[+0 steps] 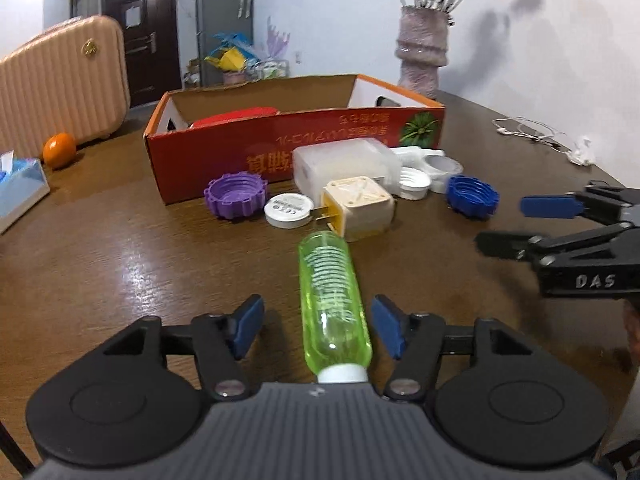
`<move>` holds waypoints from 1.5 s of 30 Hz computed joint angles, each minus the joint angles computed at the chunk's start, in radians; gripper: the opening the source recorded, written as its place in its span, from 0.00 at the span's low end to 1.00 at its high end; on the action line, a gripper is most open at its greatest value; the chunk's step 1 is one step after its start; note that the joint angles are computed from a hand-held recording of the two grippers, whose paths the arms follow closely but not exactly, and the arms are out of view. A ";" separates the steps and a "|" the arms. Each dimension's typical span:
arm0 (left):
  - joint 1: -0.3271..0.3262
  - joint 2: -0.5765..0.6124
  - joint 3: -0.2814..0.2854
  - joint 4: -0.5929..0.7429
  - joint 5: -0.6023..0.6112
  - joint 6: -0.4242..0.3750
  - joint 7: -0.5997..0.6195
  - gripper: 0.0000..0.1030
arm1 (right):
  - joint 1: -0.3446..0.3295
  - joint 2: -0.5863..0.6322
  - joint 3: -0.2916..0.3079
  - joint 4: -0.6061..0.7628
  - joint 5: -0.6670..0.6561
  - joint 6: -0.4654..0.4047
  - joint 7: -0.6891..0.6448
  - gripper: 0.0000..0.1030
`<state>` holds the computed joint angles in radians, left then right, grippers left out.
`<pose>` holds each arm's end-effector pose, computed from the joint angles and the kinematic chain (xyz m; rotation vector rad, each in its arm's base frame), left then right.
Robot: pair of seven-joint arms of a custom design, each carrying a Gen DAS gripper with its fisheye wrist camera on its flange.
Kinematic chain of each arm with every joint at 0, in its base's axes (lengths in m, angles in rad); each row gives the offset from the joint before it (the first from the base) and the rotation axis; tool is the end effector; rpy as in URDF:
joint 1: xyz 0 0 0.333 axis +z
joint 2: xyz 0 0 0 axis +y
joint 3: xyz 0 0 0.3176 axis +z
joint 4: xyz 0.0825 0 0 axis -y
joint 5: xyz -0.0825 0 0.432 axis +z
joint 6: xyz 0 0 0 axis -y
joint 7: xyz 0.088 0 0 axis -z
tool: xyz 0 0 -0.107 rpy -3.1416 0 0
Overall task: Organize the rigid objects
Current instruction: 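Lift the spray bottle with the left tool while the right grasps the blue cap, then carry the bottle and blue cap into the box and open both tools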
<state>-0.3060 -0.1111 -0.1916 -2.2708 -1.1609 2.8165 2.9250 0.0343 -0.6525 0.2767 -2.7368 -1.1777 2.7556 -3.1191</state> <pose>0.5222 -0.2339 0.4306 -0.9164 2.4455 -1.1526 0.3871 0.1579 0.4284 -1.4050 1.8646 -1.0446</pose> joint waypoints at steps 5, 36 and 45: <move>-0.002 0.015 -0.007 0.007 0.001 0.035 -0.024 0.49 | -0.033 0.031 -0.015 0.019 -0.012 -0.026 -0.006 0.72; 0.007 0.064 0.003 0.303 0.039 -0.120 -0.217 0.30 | -0.251 -0.137 0.030 -0.001 -0.002 0.282 -0.058 0.51; -0.050 0.500 0.009 0.801 0.676 -0.088 -0.752 0.30 | -0.479 0.231 0.058 0.286 0.035 0.417 -0.209 0.51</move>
